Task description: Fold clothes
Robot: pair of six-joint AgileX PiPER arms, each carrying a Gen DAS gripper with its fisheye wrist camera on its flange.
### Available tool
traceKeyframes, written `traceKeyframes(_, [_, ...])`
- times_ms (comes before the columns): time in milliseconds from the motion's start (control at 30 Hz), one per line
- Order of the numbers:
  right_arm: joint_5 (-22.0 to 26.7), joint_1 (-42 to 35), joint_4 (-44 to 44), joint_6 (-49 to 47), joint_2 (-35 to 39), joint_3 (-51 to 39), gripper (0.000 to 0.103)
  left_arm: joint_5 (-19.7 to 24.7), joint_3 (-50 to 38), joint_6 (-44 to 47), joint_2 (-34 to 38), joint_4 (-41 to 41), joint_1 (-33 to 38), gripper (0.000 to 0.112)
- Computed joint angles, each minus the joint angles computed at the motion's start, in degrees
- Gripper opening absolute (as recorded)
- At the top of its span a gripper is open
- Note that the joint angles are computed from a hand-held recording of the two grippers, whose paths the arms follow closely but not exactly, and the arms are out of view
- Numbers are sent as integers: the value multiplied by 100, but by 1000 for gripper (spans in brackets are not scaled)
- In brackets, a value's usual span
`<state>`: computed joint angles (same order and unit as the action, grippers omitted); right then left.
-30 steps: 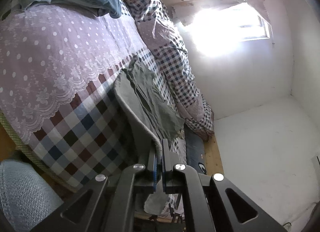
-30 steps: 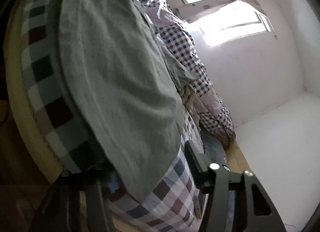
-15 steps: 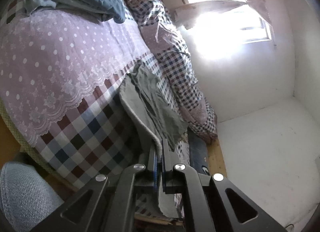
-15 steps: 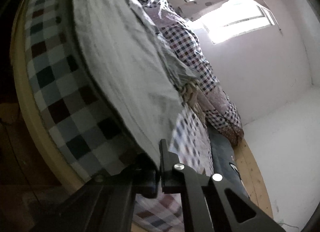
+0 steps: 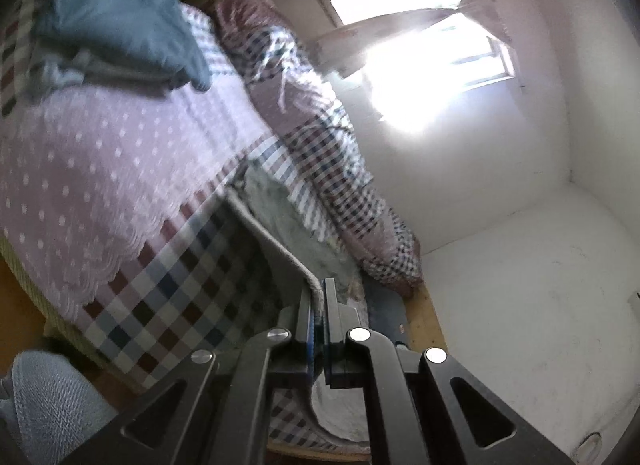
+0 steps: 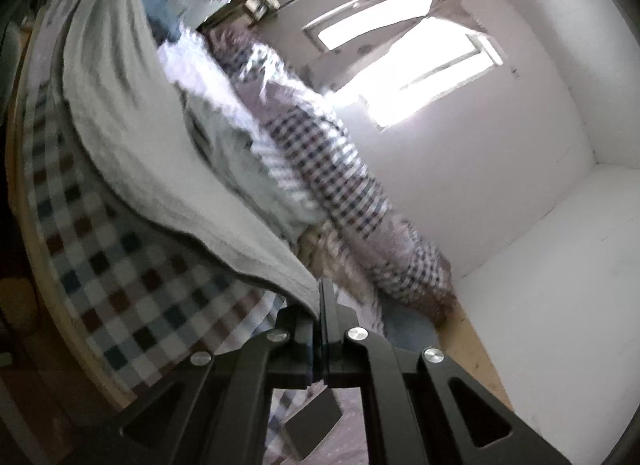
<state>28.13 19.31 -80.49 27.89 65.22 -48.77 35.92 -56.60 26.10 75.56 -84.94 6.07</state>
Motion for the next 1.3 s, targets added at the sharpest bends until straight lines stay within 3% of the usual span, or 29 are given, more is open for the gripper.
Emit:
traceKeyframes(200, [-8,-86,1429,-1736,-377,-714,0,316,-275,-443,-507,385,409,1])
traceKeyframes(433, [763,120,3338,-3785,-1047,-1404,0,988,-552,-825,-1038,675,943,1])
traceKeyframes(667, [1961,1141,3338,-3941,-1606,-1855,0,1514,-720,-1038,-1528,563,1318,1])
traceKeyframes(867, [2892,1837,3222,-3959,-1660,-2710,0,1602,-1141,-1422,-1605,801,1371,1])
traceKeyframes(1100, [2051,-223,5349,-5513,-1027,-3020,0,1152,-1940,-2291,-492,1870,669,1])
traceKeyframes(1300, [1916,-1299,6725,-6590,19,-3587,0,1145,-3544,-3390,1076,3008,108,1])
